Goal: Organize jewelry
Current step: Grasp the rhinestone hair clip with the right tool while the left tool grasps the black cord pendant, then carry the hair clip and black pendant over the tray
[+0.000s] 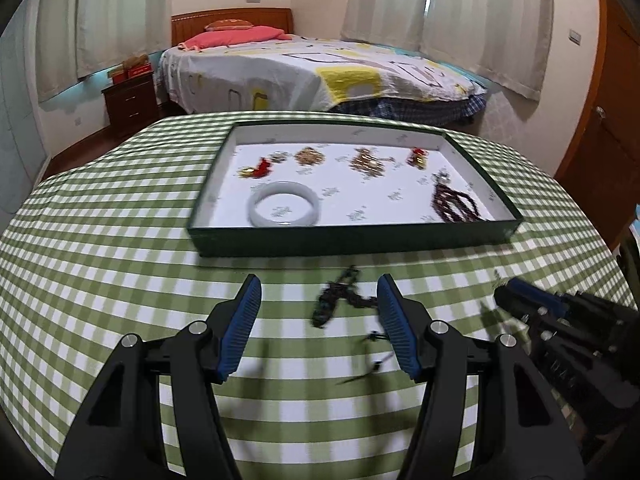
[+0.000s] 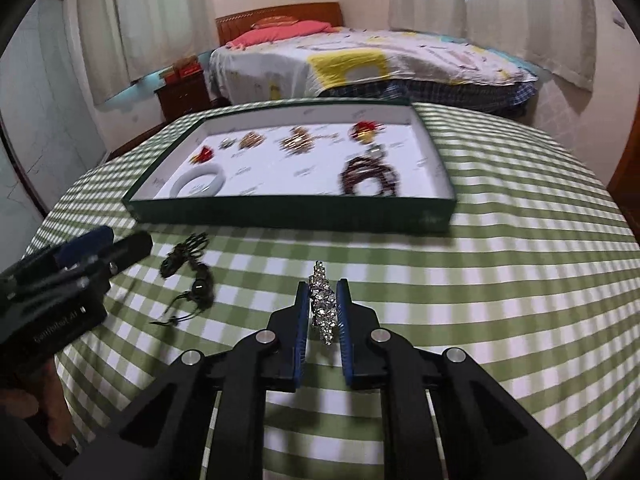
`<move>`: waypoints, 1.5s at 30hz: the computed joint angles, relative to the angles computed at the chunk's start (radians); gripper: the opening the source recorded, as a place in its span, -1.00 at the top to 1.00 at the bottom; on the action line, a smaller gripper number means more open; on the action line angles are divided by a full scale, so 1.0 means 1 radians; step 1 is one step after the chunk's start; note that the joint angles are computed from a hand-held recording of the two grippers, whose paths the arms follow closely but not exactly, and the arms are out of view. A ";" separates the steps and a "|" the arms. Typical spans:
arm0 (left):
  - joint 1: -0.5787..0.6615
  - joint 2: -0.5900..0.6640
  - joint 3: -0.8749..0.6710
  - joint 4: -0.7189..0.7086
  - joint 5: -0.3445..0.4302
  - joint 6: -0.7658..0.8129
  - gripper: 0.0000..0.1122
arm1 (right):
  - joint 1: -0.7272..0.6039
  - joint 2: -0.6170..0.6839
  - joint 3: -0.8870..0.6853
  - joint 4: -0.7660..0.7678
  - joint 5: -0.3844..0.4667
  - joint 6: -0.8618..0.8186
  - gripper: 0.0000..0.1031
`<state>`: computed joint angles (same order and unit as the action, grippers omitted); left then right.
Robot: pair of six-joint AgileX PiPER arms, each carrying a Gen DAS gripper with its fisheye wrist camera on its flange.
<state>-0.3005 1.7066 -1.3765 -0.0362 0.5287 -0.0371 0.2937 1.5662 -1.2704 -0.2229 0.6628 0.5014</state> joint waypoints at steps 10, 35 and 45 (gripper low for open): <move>-0.117 0.064 -0.031 0.148 0.021 -0.154 -0.03 | -0.096 -0.072 0.071 -0.038 -0.033 0.023 0.72; -0.087 0.114 -0.069 -0.026 0.062 -0.011 0.67 | -0.113 -0.078 0.089 0.048 -0.084 -0.030 0.72; -0.073 0.057 -0.026 -0.034 0.022 0.011 0.67 | -0.083 -0.088 0.096 0.010 -0.103 -0.005 0.72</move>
